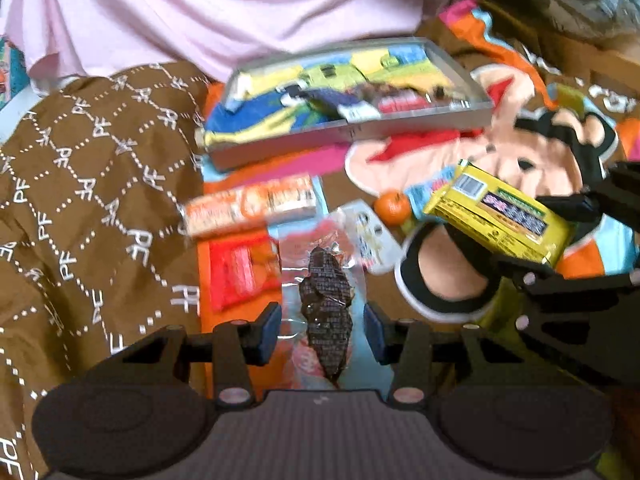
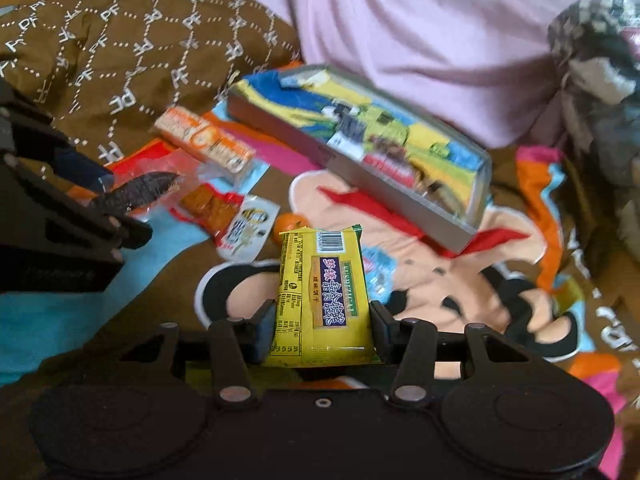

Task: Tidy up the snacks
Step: 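Close the right tool on the yellow wafer packet while the left tool grasps the jerky packet, then carry both packets into the grey tray and open both tools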

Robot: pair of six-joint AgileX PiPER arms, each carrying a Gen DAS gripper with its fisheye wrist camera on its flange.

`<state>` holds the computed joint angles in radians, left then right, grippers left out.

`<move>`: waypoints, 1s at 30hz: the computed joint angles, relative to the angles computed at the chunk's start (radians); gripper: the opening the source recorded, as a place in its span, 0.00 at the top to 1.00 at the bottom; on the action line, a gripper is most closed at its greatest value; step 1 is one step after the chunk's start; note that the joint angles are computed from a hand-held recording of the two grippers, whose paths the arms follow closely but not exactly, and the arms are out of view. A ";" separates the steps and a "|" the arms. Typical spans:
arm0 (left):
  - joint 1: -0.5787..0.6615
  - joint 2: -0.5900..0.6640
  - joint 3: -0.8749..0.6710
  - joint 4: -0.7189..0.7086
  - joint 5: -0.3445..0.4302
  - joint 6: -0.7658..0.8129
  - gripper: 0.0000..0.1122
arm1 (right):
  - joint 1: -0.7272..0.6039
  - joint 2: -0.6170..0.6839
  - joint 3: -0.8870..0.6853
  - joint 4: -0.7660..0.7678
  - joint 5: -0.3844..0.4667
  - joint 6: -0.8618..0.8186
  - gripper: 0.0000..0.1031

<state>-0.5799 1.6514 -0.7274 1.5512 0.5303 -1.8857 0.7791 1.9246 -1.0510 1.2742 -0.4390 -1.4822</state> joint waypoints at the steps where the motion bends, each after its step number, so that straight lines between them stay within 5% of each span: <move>1: 0.000 0.000 -0.011 0.000 0.007 -0.006 0.57 | 0.002 -0.004 0.007 -0.026 -0.014 0.022 0.52; 17: 0.007 0.115 -0.274 0.010 0.111 -0.003 0.57 | -0.093 -0.016 -0.030 -0.349 -0.087 0.306 0.51; 30: 0.114 0.337 -0.706 -0.128 0.084 0.211 0.56 | -0.225 0.207 -0.350 -0.544 -0.070 0.569 0.51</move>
<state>-0.4660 1.9888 -1.4330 1.4235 0.6142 -1.6752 0.5543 2.1313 -1.4012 0.7298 -0.5089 -0.9127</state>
